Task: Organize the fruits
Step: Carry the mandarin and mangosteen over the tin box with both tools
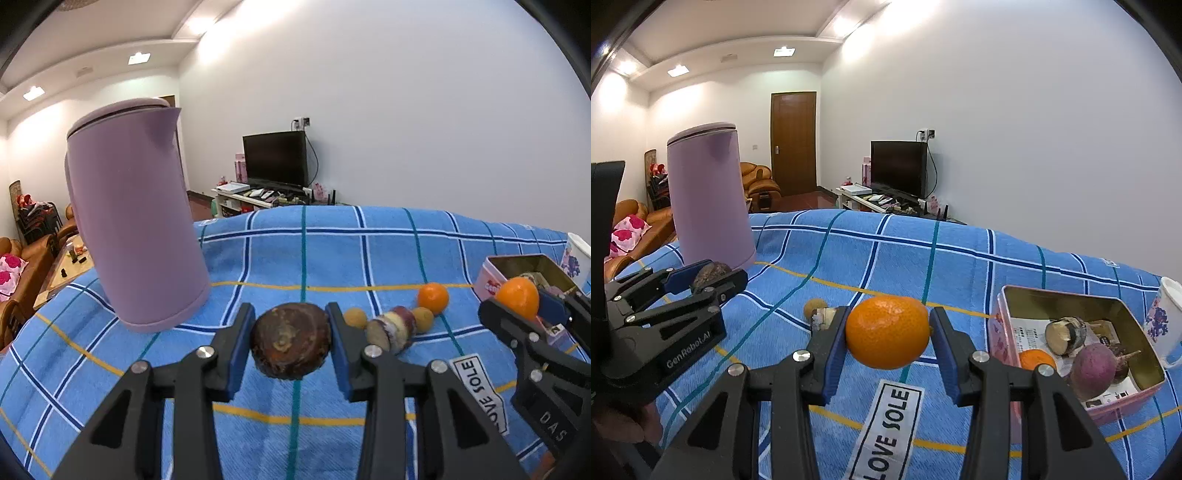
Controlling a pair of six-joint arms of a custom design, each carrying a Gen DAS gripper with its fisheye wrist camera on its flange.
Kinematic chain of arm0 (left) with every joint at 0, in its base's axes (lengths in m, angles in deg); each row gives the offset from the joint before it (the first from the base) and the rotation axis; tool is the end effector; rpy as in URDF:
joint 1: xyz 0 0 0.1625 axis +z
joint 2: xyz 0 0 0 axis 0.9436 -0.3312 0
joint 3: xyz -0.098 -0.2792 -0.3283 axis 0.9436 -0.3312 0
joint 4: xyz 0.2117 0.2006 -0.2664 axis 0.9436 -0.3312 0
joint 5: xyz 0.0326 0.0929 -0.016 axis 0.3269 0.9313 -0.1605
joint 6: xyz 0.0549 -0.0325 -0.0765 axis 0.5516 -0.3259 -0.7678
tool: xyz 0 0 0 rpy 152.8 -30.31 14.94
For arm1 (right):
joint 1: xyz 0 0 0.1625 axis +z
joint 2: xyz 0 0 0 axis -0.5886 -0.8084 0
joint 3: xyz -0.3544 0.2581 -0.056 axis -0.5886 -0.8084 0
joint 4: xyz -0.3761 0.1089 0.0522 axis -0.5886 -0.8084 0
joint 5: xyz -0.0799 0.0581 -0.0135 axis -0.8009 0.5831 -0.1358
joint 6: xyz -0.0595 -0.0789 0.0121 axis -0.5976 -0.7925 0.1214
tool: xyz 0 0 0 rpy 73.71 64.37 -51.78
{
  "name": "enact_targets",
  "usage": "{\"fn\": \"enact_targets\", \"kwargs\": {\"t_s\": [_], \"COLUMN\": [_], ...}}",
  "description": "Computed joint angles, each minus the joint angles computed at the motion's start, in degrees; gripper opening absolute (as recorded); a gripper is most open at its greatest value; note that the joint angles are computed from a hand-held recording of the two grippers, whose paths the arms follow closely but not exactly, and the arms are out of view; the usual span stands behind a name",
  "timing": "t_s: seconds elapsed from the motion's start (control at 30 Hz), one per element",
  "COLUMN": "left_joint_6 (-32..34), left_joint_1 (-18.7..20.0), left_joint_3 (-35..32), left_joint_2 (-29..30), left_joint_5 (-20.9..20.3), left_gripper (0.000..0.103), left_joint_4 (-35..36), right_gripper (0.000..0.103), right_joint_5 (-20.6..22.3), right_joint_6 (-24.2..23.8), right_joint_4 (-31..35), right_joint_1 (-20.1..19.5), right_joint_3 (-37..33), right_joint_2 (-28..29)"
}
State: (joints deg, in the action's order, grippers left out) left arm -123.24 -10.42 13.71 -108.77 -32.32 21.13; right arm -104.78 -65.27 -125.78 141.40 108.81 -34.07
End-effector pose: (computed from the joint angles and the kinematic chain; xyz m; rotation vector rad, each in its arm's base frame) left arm -0.0624 -0.5677 0.2106 -0.0295 1.7797 -1.2994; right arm 0.2961 -0.6260 0.0168 1.3355 -2.2818 0.9533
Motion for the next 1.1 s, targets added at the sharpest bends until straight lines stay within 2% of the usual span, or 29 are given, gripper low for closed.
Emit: {"fn": "enact_targets", "kwargs": {"t_s": [0.17, 0.67, 1.1], "left_joint_6": [0.2, -4.4, -6.0], "left_joint_1": [-1.0, -3.4, -4.0], "left_joint_3": [0.2, -1.0, -4.3], "left_joint_2": [0.7, 3.5, 6.8], "left_joint_5": [-0.9, -2.3, -1.6], "left_gripper": [0.041, 0.041, 0.041], "left_joint_4": [-0.3, 4.5, 8.1], "right_gripper": [0.046, 0.046, 0.046], "right_joint_5": [-0.1, -1.1, -2.0], "right_joint_6": [-0.5, -0.8, -2.0], "right_joint_4": [-1.3, -3.8, -3.5], "right_joint_1": [-0.2, -1.4, -2.7], "right_joint_3": [1.4, 3.5, 3.0], "right_joint_2": [-0.6, -2.4, -3.6]}}
